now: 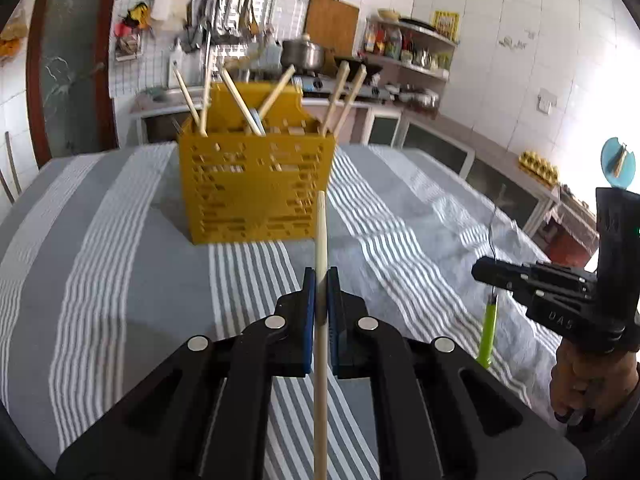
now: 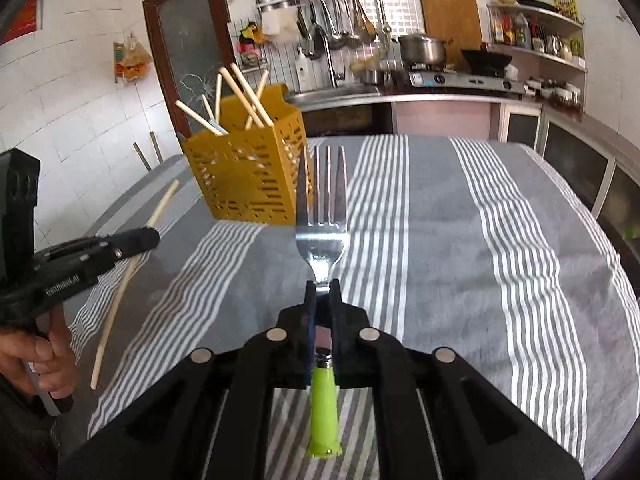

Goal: Organize utensils
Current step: 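Lift the chopstick and green-handled fork toward the yellow basket with both tools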

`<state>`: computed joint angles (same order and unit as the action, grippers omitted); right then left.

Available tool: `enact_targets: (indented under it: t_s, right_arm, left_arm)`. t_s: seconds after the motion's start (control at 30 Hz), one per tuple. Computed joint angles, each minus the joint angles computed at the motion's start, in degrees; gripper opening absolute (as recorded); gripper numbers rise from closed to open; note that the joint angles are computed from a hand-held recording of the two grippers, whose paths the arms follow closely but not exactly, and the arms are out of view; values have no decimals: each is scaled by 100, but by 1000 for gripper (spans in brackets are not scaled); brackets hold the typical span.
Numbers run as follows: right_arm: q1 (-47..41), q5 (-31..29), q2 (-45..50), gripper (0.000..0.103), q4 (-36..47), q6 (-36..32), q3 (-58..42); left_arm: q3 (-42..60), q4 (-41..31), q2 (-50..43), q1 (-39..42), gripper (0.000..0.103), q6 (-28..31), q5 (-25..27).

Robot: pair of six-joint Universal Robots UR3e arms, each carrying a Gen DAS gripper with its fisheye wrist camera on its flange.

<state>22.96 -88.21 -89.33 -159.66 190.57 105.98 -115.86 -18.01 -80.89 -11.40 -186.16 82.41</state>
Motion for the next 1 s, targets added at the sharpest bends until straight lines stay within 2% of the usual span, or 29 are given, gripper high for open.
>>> enact_targets:
  t_s: [0.17, 0.53, 0.67, 1.0]
  right_arm:
    - [85, -41, 25, 6, -112, -63, -127]
    - [170, -186, -62, 6, -144, -177, -409]
    - [258, -253, -49, 6, -69, -233, -580]
    - [262, -253, -62, 6, -14, -274, -655]
  left_arm:
    - [-181, 182, 300, 255, 5, 16, -264]
    - [-266, 507, 539, 339, 5, -31, -316]
    - [-187, 395, 665, 422, 5, -1, -370]
    - [36, 67, 705, 347, 5, 12, -120]
